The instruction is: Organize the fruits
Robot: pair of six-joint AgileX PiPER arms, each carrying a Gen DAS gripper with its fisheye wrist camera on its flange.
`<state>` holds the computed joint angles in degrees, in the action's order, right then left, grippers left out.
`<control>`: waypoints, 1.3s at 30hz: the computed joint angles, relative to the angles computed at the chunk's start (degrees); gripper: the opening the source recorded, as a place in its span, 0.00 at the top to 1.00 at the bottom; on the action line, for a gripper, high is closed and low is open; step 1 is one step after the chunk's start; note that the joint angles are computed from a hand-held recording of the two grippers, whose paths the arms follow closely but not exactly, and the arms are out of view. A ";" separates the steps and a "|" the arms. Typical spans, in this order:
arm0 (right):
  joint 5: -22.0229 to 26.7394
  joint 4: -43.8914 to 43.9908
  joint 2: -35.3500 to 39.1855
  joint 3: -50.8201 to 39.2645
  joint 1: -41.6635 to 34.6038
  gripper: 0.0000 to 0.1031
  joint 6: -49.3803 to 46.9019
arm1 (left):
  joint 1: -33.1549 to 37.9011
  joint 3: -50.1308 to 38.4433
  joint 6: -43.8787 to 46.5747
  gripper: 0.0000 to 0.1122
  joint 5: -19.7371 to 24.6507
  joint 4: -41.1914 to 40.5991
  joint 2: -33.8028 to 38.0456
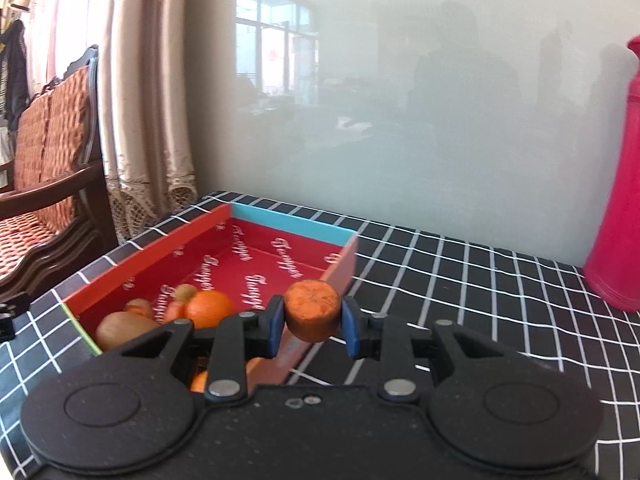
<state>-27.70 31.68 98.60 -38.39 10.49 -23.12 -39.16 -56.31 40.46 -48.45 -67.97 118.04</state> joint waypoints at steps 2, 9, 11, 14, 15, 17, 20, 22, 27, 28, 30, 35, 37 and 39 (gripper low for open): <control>-0.03 -0.96 0.04 -0.12 0.99 0.73 0.60 | 0.06 0.21 -0.32 0.08 -0.01 0.46 -0.06; 0.55 -1.67 2.37 -2.45 5.01 0.73 -0.32 | -0.19 -0.05 0.26 0.08 0.42 0.14 -0.07; 0.84 -2.10 3.05 -3.12 5.76 0.73 0.00 | -0.68 0.02 0.22 0.08 0.37 0.20 -0.23; 1.23 -2.32 4.10 -3.92 6.60 0.72 -0.28 | -1.74 -0.43 0.81 0.08 0.44 0.00 -0.19; 1.65 -0.10 4.54 -4.45 7.08 0.66 -2.96 | -2.16 -0.76 1.27 0.08 0.62 -0.30 -0.14; -0.79 7.02 5.21 -4.39 8.66 0.38 -9.90 | -3.17 -1.48 1.90 0.08 0.74 -0.83 -0.02; -6.89 7.36 2.19 -0.13 8.51 0.07 -9.54 | -5.22 -2.48 1.99 0.08 0.44 -0.79 0.07; -7.36 6.98 -0.64 2.05 6.38 0.07 -8.48 | -6.64 -3.18 2.14 0.08 0.13 -0.90 0.26; -6.25 2.34 -6.19 7.52 -1.71 0.01 -3.13 | -10.40 -6.30 3.13 0.08 1.40 -1.71 0.90; -6.33 1.50 -7.26 8.86 -3.16 0.01 -2.55 | -11.31 -7.13 3.59 0.08 1.69 -2.09 1.12; -6.32 0.53 -9.67 11.25 -5.89 0.01 -2.17 | -13.23 -8.74 4.09 0.08 2.30 -2.79 1.46; -7.07 -4.15 -16.13 18.38 -11.11 0.00 0.71 | -18.42 -11.75 5.27 0.08 3.14 -4.62 1.89; -6.99 -4.30 -19.89 21.96 -12.95 0.00 1.19 | -20.94 -11.49 5.96 0.08 2.24 -5.09 1.13; -6.50 -6.73 -24.25 25.82 -14.91 0.00 3.40 | -23.63 -10.72 5.79 0.08 -0.14 -5.76 0.23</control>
<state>-34.20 24.96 74.35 -12.57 -4.42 -19.72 -62.79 -67.04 46.25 -48.59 -73.73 118.27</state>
